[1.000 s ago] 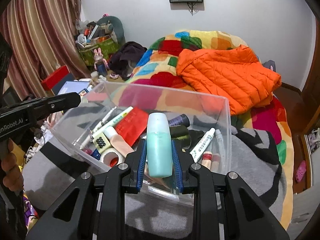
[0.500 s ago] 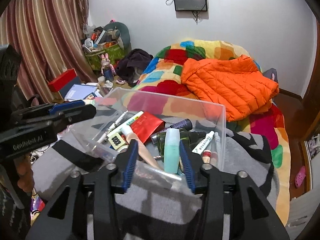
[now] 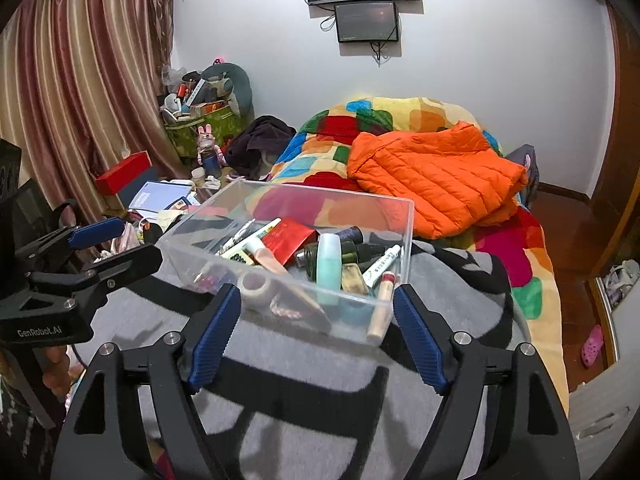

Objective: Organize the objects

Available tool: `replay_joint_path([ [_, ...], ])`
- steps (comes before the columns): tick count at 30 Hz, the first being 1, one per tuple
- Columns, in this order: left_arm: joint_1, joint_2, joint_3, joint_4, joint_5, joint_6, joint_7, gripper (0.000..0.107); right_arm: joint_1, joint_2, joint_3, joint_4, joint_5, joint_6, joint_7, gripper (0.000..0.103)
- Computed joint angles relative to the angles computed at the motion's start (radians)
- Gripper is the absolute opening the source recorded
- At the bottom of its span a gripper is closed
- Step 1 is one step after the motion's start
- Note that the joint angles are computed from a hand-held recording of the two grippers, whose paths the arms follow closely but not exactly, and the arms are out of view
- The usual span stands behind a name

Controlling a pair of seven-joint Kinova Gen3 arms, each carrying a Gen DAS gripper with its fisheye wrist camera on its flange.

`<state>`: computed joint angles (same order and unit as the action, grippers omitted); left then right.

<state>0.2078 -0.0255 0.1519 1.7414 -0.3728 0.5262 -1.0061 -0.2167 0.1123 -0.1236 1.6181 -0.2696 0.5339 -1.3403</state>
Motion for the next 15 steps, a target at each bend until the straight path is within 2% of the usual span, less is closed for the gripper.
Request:
replay_joint_path([
  [6,0.001,-0.023,0.020,0.041,-0.051,-0.002,0.089,0.095,-0.013,-0.043,-0.001,0.063,0.008,-0.046,-0.006,0.081],
  [15,-0.009,-0.029,0.020,0.058,-0.006,-0.014,0.063,0.095,-0.029,-0.060,0.003,0.092,0.013,-0.062,-0.019,0.082],
])
